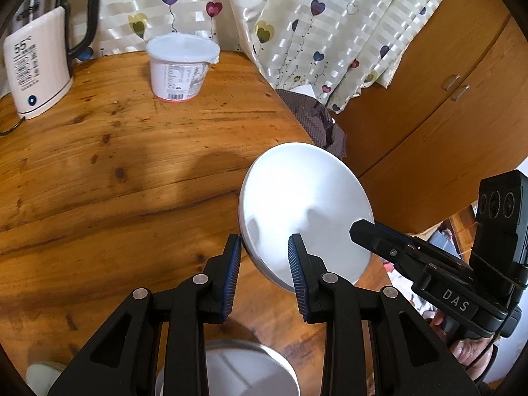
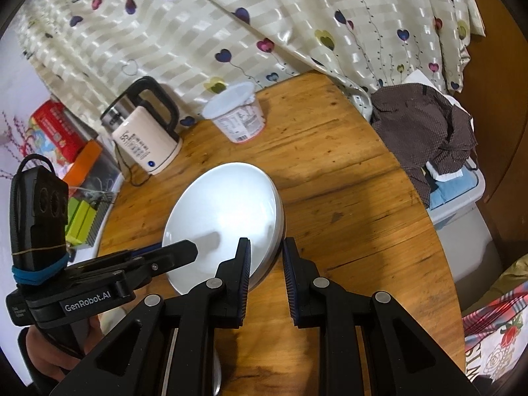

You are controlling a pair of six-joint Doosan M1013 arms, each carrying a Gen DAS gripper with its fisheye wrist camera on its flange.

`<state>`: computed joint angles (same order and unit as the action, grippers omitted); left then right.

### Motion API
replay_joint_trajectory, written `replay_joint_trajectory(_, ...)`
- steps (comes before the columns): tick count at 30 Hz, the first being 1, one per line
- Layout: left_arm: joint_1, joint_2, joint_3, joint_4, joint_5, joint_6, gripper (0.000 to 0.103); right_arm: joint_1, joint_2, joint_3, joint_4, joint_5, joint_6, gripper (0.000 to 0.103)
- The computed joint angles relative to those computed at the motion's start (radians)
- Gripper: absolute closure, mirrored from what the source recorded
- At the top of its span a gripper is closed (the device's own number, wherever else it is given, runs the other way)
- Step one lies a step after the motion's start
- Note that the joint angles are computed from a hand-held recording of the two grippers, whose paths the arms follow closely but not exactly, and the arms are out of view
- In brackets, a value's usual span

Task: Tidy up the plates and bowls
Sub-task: 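Close the left gripper on the blue-striped white bowl rim, then lower the blue-striped bowl into the steel bowl stack with the left gripper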

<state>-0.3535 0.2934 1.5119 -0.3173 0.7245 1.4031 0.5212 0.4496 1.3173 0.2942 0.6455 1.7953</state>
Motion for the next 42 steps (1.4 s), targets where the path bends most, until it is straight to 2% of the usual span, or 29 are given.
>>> replay_joint_trajectory(11, -0.003, -0.088, 0.088, 0.040, -0.048, -0.038, 0.072, 0.041, -0.037, 0.031, -0.018, -0.014, 0.011, 0.084)
replay_joint_trajectory(23, 0.000, -0.158, 0.170, 0.058, -0.069, -0.075, 0.072, 0.081, -0.060, 0.052, -0.029, -0.010, 0.023, 0.084)
replay_joint_trajectory(32, 0.002, -0.195, 0.221, 0.059, -0.075, -0.097, 0.072, 0.106, -0.074, 0.069, -0.039, -0.007, 0.027, 0.084)
replay_joint_trajectory(42, 0.004, -0.219, 0.261, 0.064, -0.069, -0.119, 0.072, 0.117, -0.076, 0.091, 0.009, 0.009, 0.008, 0.084)
